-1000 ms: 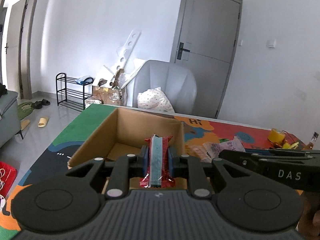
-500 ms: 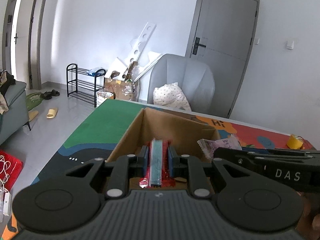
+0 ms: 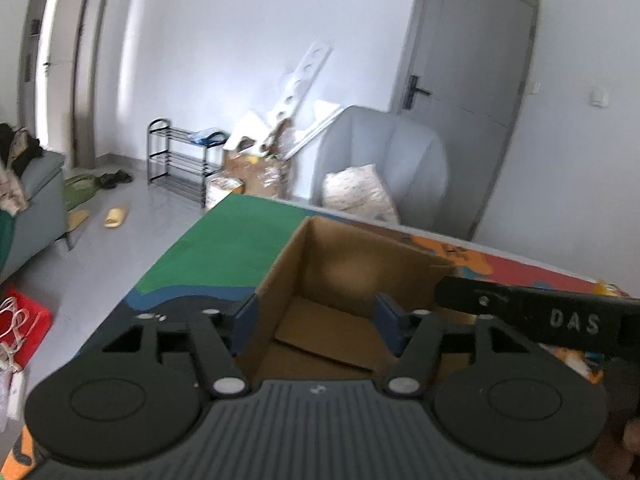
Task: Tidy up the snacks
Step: 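Open the left tool over the box while the right tool releases the pink bag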
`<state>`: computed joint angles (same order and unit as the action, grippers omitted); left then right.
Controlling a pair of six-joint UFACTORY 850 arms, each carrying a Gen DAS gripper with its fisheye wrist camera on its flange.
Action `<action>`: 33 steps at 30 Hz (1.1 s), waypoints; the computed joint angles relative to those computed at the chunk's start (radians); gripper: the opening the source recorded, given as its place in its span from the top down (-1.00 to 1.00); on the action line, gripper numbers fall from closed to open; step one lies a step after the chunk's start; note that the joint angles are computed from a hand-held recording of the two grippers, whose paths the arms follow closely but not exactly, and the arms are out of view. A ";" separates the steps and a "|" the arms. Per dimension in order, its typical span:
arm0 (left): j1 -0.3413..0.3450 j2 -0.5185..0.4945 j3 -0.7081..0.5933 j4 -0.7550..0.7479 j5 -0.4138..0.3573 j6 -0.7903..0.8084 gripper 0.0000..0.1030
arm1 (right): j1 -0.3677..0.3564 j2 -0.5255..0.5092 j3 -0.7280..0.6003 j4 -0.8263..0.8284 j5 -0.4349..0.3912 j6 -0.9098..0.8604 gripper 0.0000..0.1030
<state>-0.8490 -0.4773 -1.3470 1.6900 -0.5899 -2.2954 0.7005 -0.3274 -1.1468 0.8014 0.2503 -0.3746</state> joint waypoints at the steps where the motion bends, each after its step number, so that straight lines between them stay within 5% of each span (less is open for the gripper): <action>1: -0.003 -0.004 -0.007 -0.018 -0.010 0.017 -0.41 | 0.001 0.007 0.008 0.017 0.006 -0.012 -0.11; 5: -0.015 -0.004 -0.006 -0.009 -0.046 0.002 -0.67 | -0.002 0.039 0.047 0.030 0.025 0.007 -0.30; 17: -0.046 -0.013 -0.028 -0.066 -0.040 0.082 -0.98 | 0.012 0.117 0.147 0.285 0.137 -0.155 -0.73; 26: -0.079 -0.015 -0.044 -0.120 -0.050 0.126 -1.00 | 0.027 0.185 0.226 0.327 0.197 -0.174 -0.99; 33: -0.103 -0.016 -0.046 -0.097 -0.039 0.099 -1.00 | 0.032 0.246 0.294 0.357 0.240 -0.165 -1.00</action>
